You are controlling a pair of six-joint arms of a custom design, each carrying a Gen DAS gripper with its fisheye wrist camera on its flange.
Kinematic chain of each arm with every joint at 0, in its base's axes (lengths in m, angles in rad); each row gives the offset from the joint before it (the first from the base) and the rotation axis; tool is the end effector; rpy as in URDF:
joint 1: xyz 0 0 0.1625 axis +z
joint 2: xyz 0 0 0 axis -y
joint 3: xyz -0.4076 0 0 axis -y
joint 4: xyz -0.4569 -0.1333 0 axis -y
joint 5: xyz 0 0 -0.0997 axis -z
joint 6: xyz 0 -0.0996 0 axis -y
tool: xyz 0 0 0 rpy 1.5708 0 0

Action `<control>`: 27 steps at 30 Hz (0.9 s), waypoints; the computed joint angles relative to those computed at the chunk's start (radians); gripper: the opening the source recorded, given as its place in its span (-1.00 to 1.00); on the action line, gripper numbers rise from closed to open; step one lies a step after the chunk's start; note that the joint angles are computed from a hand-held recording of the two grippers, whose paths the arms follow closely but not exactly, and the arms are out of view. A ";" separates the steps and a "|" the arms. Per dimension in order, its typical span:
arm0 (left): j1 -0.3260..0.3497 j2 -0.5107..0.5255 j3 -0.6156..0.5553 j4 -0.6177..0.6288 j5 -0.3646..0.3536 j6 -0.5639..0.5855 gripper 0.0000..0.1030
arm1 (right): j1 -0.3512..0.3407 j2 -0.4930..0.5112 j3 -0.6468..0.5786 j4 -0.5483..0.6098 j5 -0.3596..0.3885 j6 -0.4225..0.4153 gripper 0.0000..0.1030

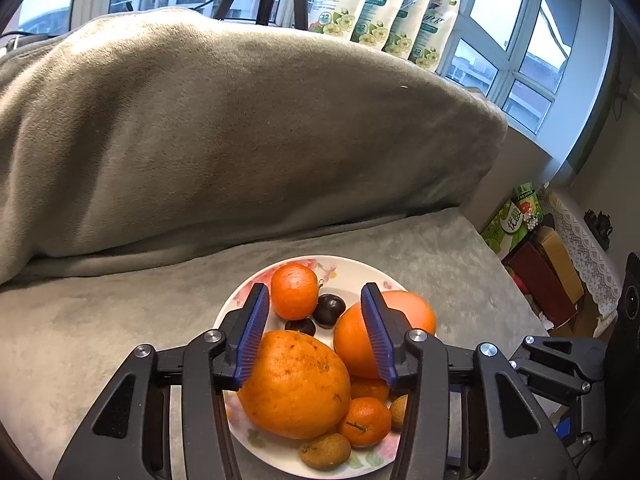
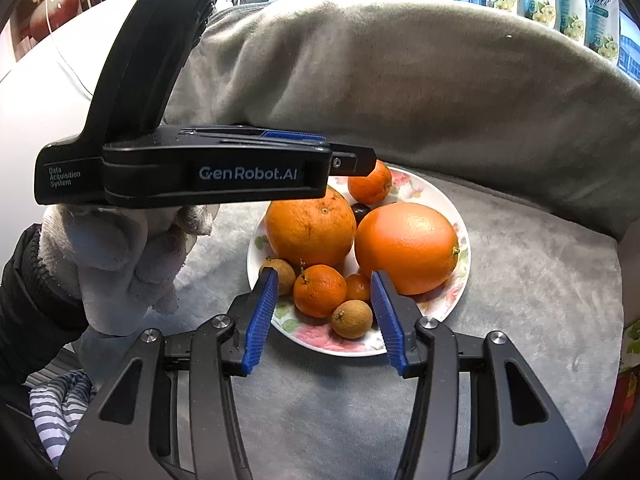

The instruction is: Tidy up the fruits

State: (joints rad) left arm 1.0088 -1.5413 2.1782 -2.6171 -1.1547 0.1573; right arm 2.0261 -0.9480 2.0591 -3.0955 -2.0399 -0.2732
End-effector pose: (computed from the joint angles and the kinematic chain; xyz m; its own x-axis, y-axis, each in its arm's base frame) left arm -0.1233 -0.5216 0.2543 -0.7725 0.4685 -0.4286 0.6175 0.7117 -0.3351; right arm 0.3288 -0.4708 0.0428 -0.7397 -0.4424 0.5071 -0.6254 0.7301 -0.2753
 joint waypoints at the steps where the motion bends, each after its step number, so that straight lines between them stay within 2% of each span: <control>1: -0.001 -0.002 0.002 0.000 0.001 0.000 -0.09 | 0.002 0.002 -0.004 0.002 -0.003 0.001 0.01; 3: -0.003 -0.009 0.005 0.000 0.002 0.000 -0.04 | 0.007 0.004 -0.005 -0.004 -0.012 0.002 0.23; 5: -0.006 -0.018 0.012 -0.008 0.004 0.000 0.23 | 0.010 0.005 -0.003 -0.015 -0.019 0.002 0.32; 11: -0.012 -0.046 0.026 -0.003 0.012 -0.006 0.39 | 0.017 0.000 0.006 -0.037 -0.037 0.014 0.48; 16: -0.013 -0.078 0.042 0.004 0.017 -0.013 0.41 | 0.025 -0.008 0.022 -0.071 -0.063 0.025 0.62; 19: -0.016 -0.108 0.057 0.011 0.024 -0.017 0.48 | 0.027 -0.015 0.032 -0.087 -0.078 0.039 0.63; 27: -0.032 -0.200 0.112 0.029 0.062 -0.033 0.48 | 0.027 -0.027 0.062 -0.158 -0.133 0.098 0.65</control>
